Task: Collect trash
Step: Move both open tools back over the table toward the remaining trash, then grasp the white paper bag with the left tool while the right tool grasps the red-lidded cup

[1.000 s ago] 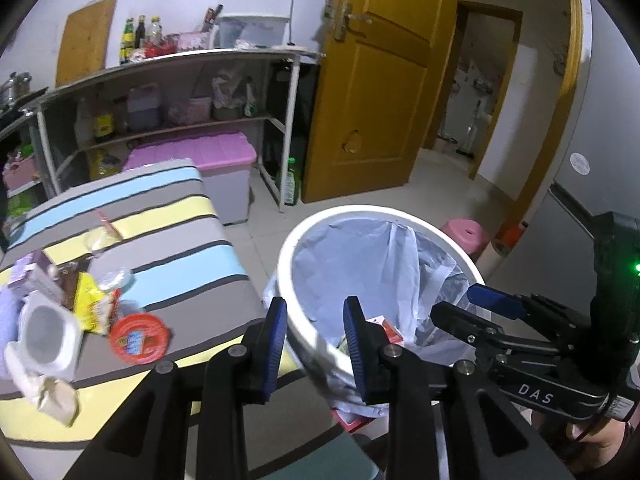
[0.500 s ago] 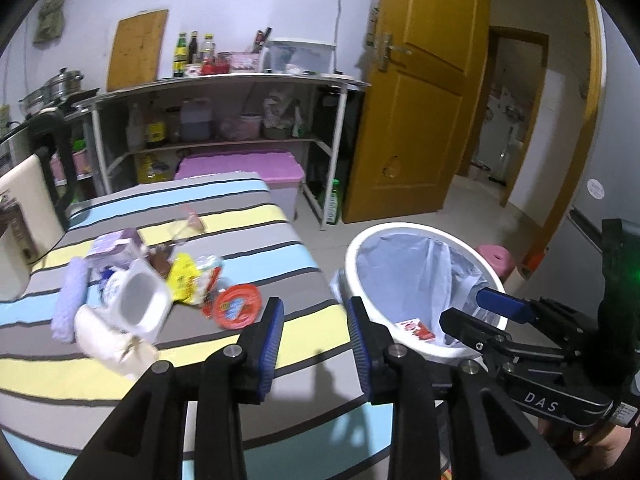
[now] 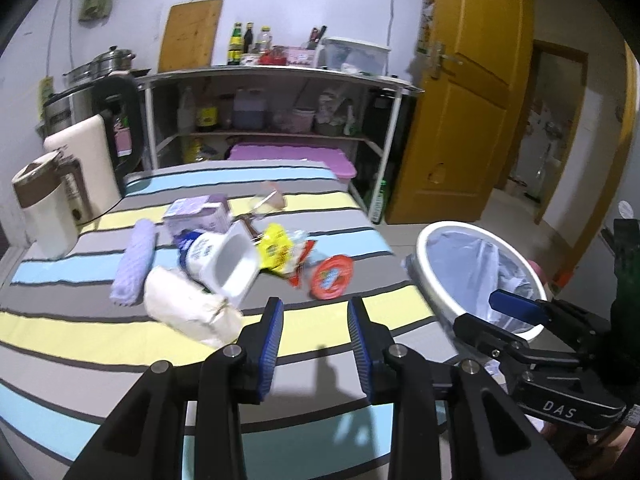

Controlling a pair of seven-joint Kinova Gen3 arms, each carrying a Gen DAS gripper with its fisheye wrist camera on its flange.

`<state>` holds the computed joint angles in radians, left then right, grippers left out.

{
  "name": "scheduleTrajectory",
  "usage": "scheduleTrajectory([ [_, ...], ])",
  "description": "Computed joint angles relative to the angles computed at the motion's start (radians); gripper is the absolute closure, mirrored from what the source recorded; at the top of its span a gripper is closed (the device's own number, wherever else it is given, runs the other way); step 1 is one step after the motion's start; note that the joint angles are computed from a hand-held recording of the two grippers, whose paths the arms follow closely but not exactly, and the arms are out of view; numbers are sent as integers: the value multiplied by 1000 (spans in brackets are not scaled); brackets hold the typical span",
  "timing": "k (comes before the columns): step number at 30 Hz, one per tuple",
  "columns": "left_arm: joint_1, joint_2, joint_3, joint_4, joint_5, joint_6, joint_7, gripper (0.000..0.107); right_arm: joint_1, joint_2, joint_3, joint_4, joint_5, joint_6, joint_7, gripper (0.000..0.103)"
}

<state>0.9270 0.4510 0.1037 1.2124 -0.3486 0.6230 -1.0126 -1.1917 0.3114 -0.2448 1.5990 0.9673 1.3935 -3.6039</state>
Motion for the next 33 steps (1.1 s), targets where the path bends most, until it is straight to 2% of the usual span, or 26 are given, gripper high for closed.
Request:
scheduleTrajectory([
  [6, 2, -11, -36, 42, -29, -10, 65, 74, 23, 17, 8, -20, -4, -58, 54, 40],
  [17, -43, -13, -34, 77, -28, -9, 126, 74, 56, 40, 46, -50, -32, -156, 160, 40],
  [18, -49, -13, -35, 80, -24, -9, 134, 72, 58, 42, 49, -52, -33, -161, 166, 40],
  [20, -58, -14, -38, 84, -20, -14, 152, 57, 64, 44, 55, -55, -32, -177, 180, 40],
  [22, -72, -16, -36, 88, -11, -22, 163, 49, 70, 48, 62, -59, -31, -191, 192, 40],
  [33, -135, 49, -2, -3, 93, 27, 157, 42, 134, 52, 99, -37, -32, -320, 244, 40],
])
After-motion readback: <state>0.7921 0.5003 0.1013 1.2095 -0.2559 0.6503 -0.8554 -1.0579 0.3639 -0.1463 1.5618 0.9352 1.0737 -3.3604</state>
